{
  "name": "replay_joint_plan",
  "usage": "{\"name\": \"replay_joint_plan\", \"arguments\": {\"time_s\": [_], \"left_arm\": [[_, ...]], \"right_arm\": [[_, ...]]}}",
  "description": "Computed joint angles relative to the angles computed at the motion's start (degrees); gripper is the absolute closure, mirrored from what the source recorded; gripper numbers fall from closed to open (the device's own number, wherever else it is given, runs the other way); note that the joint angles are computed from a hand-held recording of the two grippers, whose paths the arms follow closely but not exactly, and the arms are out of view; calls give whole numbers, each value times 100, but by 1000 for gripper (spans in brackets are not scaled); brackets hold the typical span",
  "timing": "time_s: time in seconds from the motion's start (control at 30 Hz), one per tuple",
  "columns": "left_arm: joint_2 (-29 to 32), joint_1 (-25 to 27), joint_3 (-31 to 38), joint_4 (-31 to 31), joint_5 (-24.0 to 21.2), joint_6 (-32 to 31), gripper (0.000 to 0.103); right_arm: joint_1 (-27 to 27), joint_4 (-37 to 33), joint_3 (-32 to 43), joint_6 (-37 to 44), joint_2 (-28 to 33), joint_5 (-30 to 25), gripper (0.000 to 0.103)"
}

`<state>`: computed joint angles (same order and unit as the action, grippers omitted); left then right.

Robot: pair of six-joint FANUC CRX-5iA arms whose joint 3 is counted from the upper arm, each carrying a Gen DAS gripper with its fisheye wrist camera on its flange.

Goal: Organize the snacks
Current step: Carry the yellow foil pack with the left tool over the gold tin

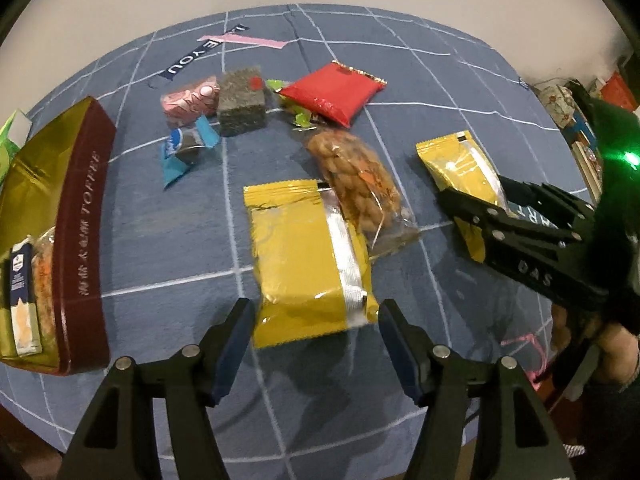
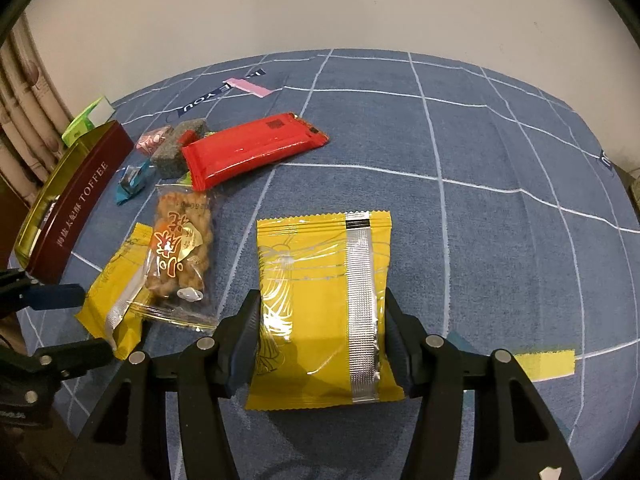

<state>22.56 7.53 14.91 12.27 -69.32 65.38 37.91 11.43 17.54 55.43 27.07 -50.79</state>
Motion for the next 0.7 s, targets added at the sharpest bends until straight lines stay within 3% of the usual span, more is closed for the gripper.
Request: {"name": "replay_joint_plan", "arguments": {"time_s": [0.1, 0.2, 0.7], "left_arm": [[10, -73, 44, -117, 64, 86, 37], [89, -134, 139, -224, 29, 143, 26], [577, -248, 723, -520, -2, 646, 26]], "right_arm": [[-12, -27, -41, 38, -29, 51, 50], [-18, -65, -59, 47, -55, 61, 49], [4, -28, -48, -3, -43, 51, 47]]}}
